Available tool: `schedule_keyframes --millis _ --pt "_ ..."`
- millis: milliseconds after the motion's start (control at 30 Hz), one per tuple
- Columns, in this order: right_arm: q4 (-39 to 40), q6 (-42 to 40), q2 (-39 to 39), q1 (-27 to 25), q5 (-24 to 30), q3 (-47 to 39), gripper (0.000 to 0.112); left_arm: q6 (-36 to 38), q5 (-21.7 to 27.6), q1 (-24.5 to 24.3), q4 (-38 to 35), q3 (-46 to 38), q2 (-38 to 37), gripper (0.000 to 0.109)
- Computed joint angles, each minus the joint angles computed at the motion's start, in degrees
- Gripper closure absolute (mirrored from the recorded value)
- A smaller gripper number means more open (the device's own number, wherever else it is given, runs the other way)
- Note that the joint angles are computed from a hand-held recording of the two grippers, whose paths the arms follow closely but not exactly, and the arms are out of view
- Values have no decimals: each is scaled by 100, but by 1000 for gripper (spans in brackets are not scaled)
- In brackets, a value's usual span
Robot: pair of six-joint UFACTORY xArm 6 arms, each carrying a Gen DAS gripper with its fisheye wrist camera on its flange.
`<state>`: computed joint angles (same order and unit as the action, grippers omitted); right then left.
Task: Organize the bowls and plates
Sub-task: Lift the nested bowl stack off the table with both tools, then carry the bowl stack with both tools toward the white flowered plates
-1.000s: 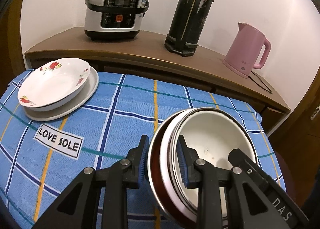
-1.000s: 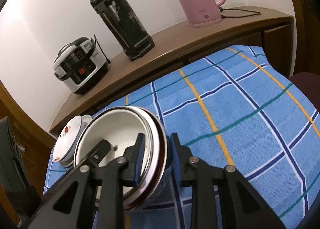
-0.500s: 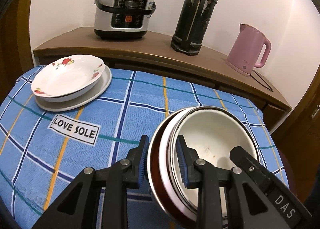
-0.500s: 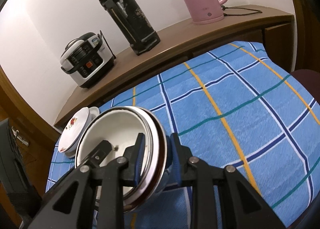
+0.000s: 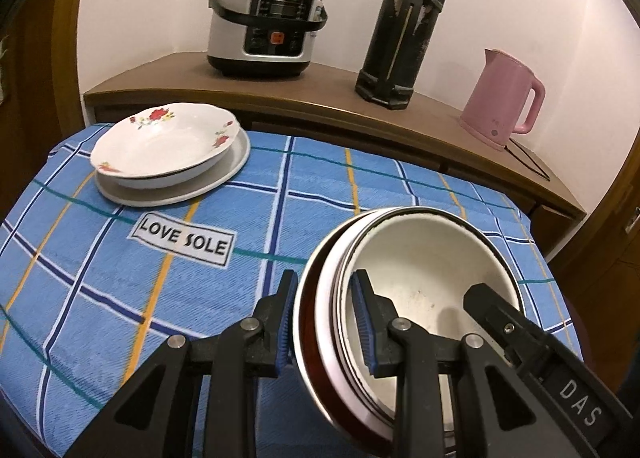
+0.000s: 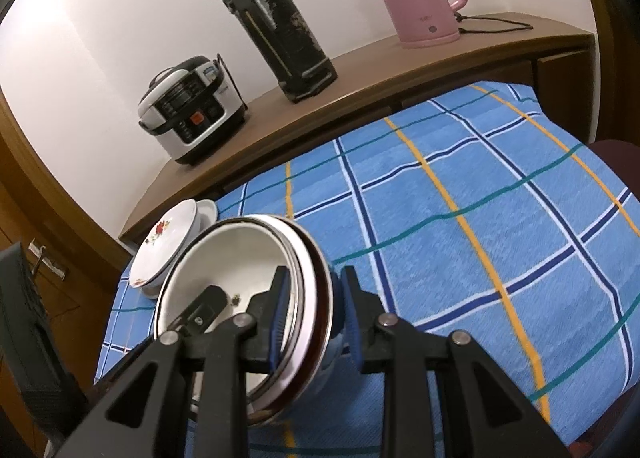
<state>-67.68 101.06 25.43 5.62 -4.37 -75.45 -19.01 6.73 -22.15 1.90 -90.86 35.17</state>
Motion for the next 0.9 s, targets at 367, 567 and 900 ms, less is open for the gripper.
schedule_keyframes --millis 367,567,900 --pt "397 -370 49 212 20 19 87 -252 -98 142 265 313 -192 78" --pt "1171 -1139 44 336 2 117 87 -351 -151 224 404 497 -317 78" --pt "2671 -2572 163 628 -27 140 87 -745 -195 399 802 671 -435 78"
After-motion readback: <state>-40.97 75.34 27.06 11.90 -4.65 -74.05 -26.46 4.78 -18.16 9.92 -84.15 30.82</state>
